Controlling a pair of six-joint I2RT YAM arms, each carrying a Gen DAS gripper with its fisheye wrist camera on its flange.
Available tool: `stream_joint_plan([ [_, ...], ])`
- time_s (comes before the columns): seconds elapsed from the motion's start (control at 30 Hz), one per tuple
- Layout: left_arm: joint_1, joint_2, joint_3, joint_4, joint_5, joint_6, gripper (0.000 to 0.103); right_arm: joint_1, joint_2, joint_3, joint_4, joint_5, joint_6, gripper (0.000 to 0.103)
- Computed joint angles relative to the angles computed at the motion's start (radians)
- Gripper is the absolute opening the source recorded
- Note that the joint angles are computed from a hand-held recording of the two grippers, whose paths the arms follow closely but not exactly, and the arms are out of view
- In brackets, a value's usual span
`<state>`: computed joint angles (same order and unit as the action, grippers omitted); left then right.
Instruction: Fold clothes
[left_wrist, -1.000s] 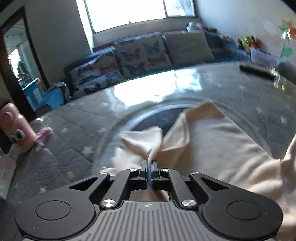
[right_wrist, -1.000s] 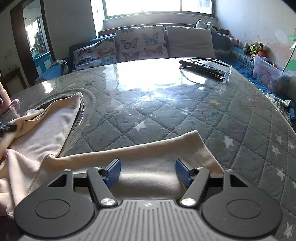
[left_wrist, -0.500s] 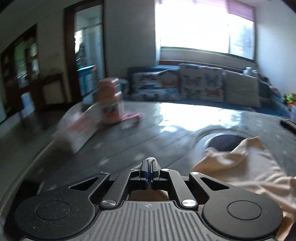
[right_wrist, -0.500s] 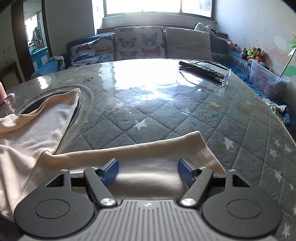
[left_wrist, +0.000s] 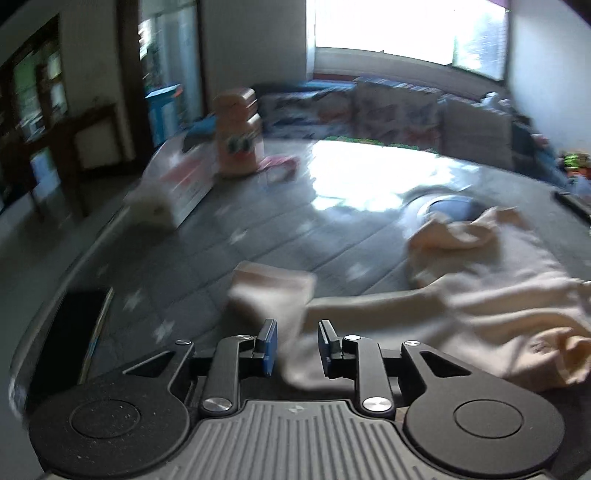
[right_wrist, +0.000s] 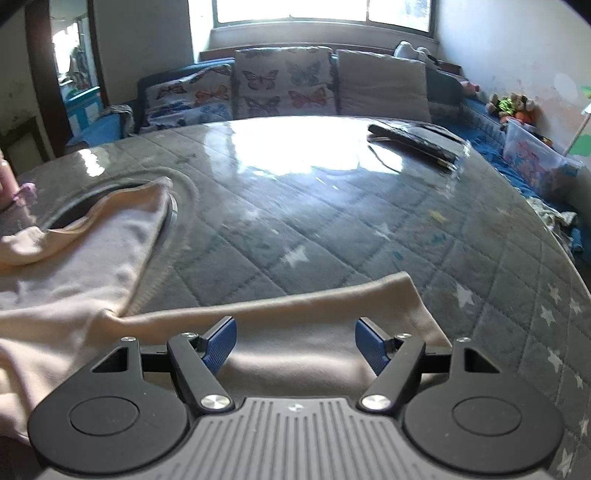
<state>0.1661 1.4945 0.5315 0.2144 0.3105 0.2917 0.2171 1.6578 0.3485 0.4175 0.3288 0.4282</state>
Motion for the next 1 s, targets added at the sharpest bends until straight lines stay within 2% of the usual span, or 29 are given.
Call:
stream_joint_plan([
  [0.07,-0.056,0.028,0.041,0.006,0.013,-0.024,0.027,0.002,-0.014,0.021,-0.015,-0.023,-0.02,0.072],
  [0.17,-0.148,0.085,0.111,0.011,0.015,-0.054,0.027,0.007,0.001,0.075,-0.035,-0.064,-0.046,0.066],
  [0.3,-0.276,0.216,0.232,0.014,-0.017,-0.057,0.043,0.006,0.066,0.173,-0.045,-0.129,-0.07,0.057],
  [0.4,-0.359,0.325,0.34,0.003,-0.077,-0.033,0.046,0.0,0.128,0.264,-0.063,-0.179,-0.091,0.054],
  [0.5,-0.4,0.431,0.446,-0.015,-0.117,-0.013,0.049,-0.002,0.192,0.36,-0.087,-0.215,-0.118,0.051],
  [0.73,-0.434,0.604,0.608,-0.037,-0.099,0.053,0.053,-0.016,0.346,0.575,-0.143,-0.271,-0.17,0.047],
  [0.8,-0.432,0.641,0.651,-0.049,-0.087,0.042,0.05,-0.022,0.391,0.631,-0.158,-0.285,-0.17,0.045],
  [0.9,-0.416,0.674,0.708,-0.08,-0.06,0.021,0.018,-0.026,0.46,0.711,-0.169,-0.293,-0.165,0.041],
  [0.93,-0.414,0.679,0.714,-0.072,-0.067,0.012,0.012,-0.028,0.48,0.733,-0.172,-0.298,-0.16,0.039],
  [1.0,-0.407,0.682,0.713,-0.02,-0.111,-0.013,0.01,-0.032,0.519,0.775,-0.178,-0.308,-0.153,0.036],
])
